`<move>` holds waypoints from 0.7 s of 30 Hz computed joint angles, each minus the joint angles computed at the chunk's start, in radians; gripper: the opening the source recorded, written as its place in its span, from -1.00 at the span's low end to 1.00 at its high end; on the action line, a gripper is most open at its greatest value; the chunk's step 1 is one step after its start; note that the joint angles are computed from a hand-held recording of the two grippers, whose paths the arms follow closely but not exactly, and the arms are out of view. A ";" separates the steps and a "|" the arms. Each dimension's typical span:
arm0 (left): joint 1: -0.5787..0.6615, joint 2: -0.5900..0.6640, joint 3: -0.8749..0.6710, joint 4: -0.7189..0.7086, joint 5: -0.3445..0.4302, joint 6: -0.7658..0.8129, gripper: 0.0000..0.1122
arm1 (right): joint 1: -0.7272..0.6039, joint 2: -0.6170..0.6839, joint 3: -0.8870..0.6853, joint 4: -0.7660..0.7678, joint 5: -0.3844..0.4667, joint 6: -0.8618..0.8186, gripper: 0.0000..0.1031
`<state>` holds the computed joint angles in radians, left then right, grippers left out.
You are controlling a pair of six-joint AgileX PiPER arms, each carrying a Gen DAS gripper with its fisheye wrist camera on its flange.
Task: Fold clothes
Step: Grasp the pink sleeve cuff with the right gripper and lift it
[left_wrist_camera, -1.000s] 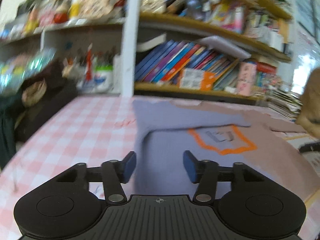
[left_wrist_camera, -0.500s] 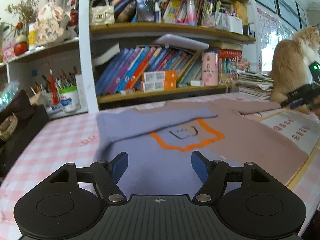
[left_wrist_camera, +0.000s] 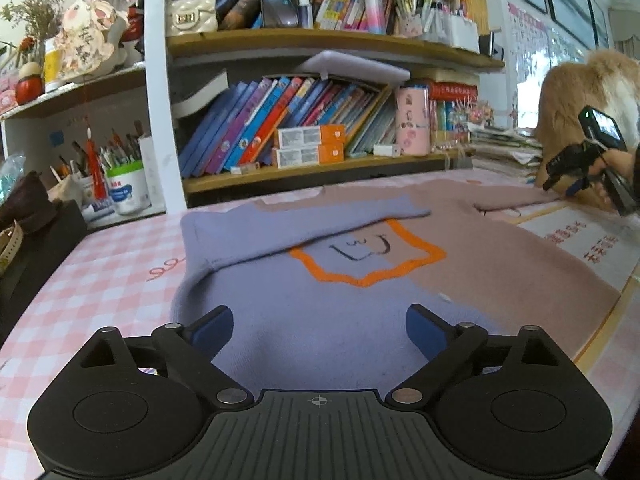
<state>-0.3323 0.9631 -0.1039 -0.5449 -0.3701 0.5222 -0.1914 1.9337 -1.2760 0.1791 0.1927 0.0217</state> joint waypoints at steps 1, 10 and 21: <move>-0.008 0.003 -0.002 -0.016 -0.002 0.018 0.70 | -0.007 0.015 -0.016 0.085 0.010 -0.078 0.09; -0.056 0.018 -0.011 -0.097 -0.007 0.122 0.72 | 0.045 0.037 -0.037 -0.105 0.007 0.016 -0.20; -0.095 0.045 -0.035 -0.263 -0.009 0.269 0.72 | 0.075 -0.038 -0.029 0.342 0.026 -0.412 -0.77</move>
<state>-0.4274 1.0078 -0.1385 -0.8074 -0.3790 0.7912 -0.1163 1.8962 -1.3050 0.5210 0.2183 -0.3906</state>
